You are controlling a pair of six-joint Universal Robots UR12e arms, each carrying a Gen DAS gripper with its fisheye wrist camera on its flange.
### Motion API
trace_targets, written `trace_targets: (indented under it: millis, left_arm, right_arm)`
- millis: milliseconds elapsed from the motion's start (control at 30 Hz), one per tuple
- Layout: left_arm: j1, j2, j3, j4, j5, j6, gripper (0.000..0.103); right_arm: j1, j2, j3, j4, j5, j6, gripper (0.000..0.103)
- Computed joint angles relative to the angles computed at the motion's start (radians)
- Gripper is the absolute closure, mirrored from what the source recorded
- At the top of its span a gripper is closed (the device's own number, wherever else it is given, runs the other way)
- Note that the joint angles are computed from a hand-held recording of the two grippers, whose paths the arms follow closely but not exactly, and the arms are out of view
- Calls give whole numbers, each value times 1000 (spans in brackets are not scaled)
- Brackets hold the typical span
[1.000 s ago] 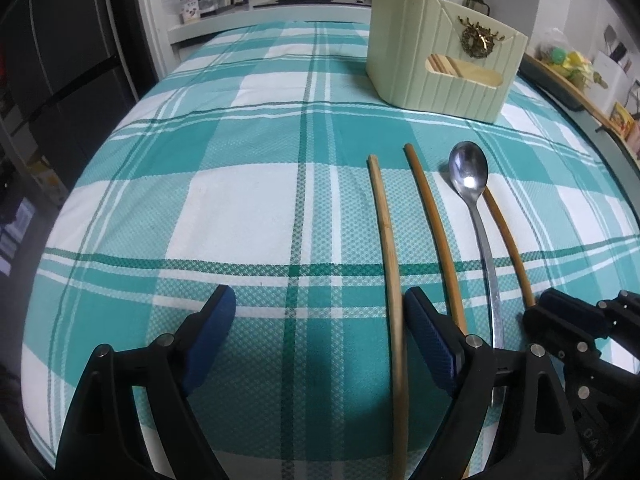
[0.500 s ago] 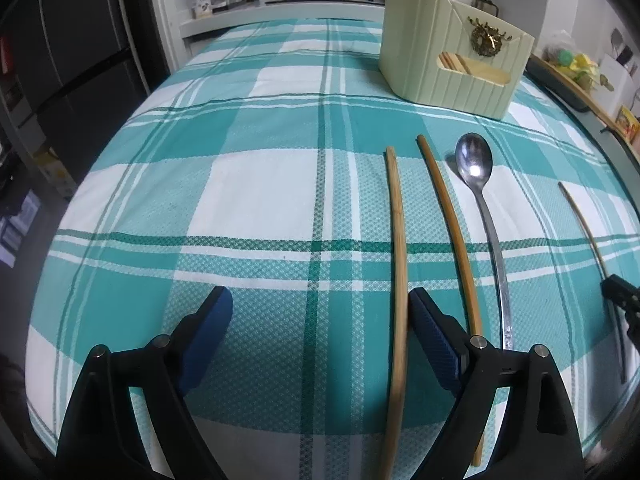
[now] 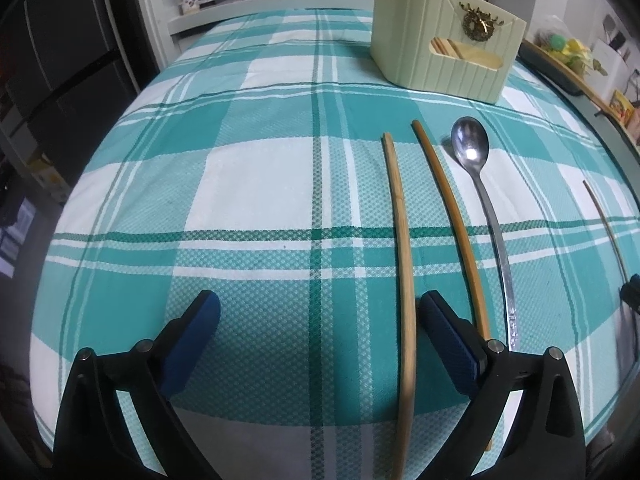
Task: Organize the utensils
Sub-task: 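Grasp a wooden chopstick with the right gripper while the left gripper grasps another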
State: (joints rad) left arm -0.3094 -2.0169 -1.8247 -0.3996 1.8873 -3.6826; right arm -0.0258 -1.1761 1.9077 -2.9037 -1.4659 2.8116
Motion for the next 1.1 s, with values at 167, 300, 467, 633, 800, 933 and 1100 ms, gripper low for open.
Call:
trace_targets:
  millis: [167,300,467,633,800,933,1100]
  left_arm:
    - [2,0,-2,4,-1,8,1]
    - [2,-2,-8,26,-2,20,1]
    - [1,-3,-14,50,0,27,1]
    - [0,-4,-19,65,5,28,1]
    - [1,-3,-17,57,0,29,1]
    - [16,3,-3,8,-46,74,0]
    - [33,3,39,-94,-99,145,1]
  right_arm:
    - [0,5,-3,-1,8,-1,61]
    - [-3,11,-11,5,19,-11,60]
    - [-7,14,-9,-7,29,-14,60]
    - [-5,15,-9,-12,22,-13,59]
    - [-7,15,-9,-12,29,-13,59]
    - [-11,14,-17,14,41,-17,58]
    - [-21,14,-69,159,76,-65,58]
